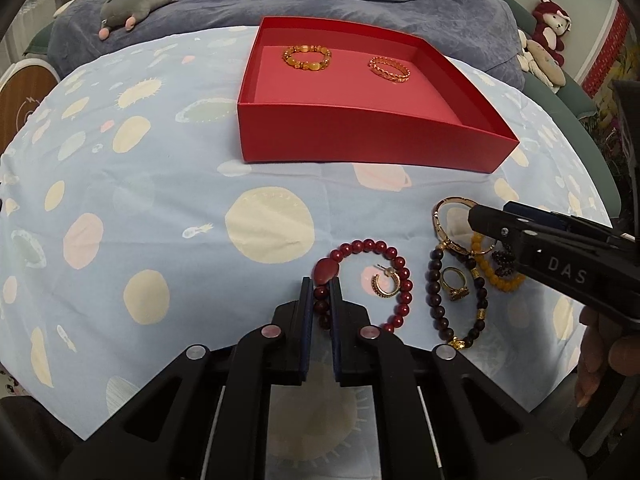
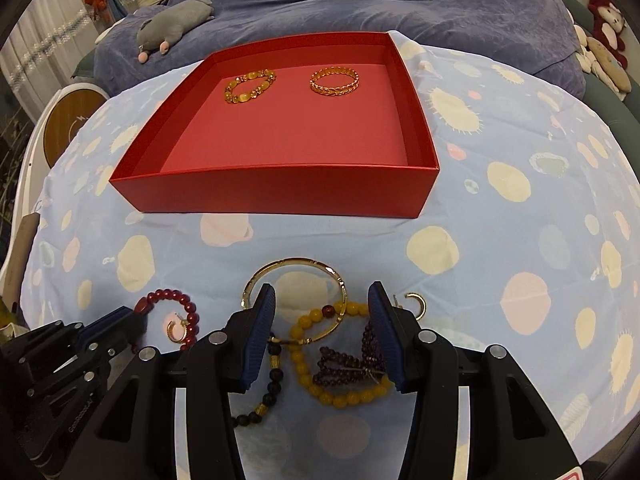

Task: Organize jewelry
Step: 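Grasp the dark red beaded bracelet with the left tool while the right tool grasps the thin gold bangle, then carry both bracelets into the red box and open both tools to release them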

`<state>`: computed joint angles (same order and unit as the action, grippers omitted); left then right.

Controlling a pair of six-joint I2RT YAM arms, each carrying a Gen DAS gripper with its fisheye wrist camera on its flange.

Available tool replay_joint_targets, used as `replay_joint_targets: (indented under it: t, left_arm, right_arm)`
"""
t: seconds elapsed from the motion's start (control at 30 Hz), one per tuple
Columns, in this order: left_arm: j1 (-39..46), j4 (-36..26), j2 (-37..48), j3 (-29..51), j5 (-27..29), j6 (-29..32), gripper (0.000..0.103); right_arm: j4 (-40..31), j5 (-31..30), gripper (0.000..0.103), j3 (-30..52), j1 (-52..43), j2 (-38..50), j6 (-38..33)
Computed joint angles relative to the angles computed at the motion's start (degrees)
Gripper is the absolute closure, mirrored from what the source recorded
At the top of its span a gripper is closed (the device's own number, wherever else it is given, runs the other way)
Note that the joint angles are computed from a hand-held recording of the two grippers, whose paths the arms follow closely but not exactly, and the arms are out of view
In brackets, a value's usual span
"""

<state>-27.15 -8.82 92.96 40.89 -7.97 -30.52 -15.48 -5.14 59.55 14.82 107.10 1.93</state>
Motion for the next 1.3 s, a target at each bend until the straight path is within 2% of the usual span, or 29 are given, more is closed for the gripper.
replay_joint_targets:
  t: [0.13, 0.3, 0.43, 0.67, 0.93, 1.3]
  left_arm:
    - [0.7, 0.3, 0.6, 0.1, 1.1, -0.1, 0.095]
    - [1.0, 0.7, 1.0, 0.2, 1.9, -0.1, 0.095]
    - [1.3, 0.6, 0.9, 0.4, 2.7, -0.1, 0.095]
    - [0.4, -1.3, -1.6, 1.1, 2.9, -0.6, 0.095]
    - [-1.1, -4.9, -7.6, 2.2, 3.1, -1.0, 0.095]
    - [-3.7, -11.4, -13.1, 5.5, 3.2, -1.2, 0.095]
  right_arm:
    - [-0.5, -0.1, 0.075, 2.0, -0.2, 2.6, -0.7]
    - [0.3, 0.7, 0.084, 2.1, 0.1, 3.2, -2.1]
    - [0.0, -0.6, 0.098, 1.9, -0.4, 3.0, -2.5]
    - [0.0, -3.1, 0.098, -1.1, -1.0, -1.5, -1.2]
    - [-0.9, -5.8, 0.098, -5.8, -2.0, -11.4, 0.1]
    - [-6.2, -8.6, 0.099, -9.1, -5.3, -21.8, -1.7]
